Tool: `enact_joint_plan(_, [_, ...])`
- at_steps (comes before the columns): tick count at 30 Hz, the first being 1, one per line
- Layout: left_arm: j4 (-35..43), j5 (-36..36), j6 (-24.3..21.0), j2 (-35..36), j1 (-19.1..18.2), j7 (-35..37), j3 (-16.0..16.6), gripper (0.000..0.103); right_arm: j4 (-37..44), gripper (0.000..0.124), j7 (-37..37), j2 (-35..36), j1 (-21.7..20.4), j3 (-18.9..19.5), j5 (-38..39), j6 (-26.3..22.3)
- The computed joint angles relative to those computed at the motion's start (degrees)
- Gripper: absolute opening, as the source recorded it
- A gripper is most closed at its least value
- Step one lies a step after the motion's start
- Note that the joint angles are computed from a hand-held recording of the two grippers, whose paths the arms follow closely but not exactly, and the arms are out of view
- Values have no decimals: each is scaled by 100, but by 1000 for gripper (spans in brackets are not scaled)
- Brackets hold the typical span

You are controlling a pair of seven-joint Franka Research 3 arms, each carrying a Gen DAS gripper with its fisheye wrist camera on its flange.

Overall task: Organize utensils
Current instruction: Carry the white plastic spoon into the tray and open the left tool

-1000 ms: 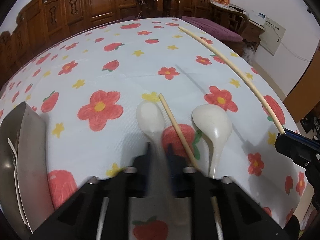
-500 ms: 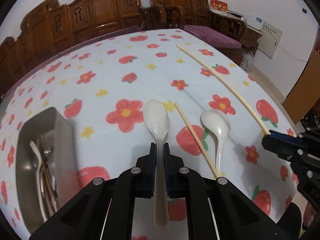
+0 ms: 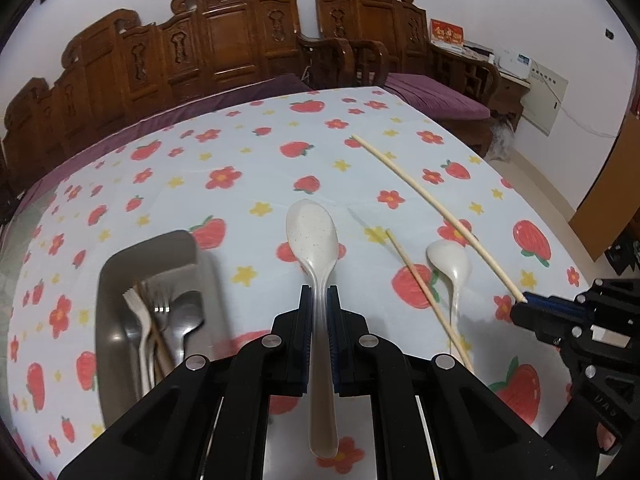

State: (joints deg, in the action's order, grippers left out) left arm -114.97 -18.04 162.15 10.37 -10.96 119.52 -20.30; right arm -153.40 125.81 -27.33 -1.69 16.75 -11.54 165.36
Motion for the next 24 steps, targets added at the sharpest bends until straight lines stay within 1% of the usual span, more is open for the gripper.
enact_joint_plan(3, [-52, -172, 6, -88, 97, 148, 2, 6, 49, 6, -7, 38, 63, 22, 6, -21])
enact_joint_plan(9, [-118, -403, 22, -182, 196, 376, 109, 6, 183, 6, -17, 194, 221, 60, -16, -1])
enact_joint_plan(13, [-61, -527, -48, -156, 278, 482, 181, 6, 407, 6, 108, 479, 244, 184, -149, -53])
enact_joint_plan(17, [44, -475, -130, -44, 367, 477, 274, 6, 622, 6, 264, 729, 346, 195, -344, -73])
enact_joint_plan(20, [97, -361, -160, 45, 450, 485, 315, 6, 796, 6, 392, 922, 451, 149, -494, -106])
enact_joint_plan(24, [203, -400, -225, 172, 608, 532, 294, 6, 1040, 6, 533, 1159, 623, 32, -684, -189])
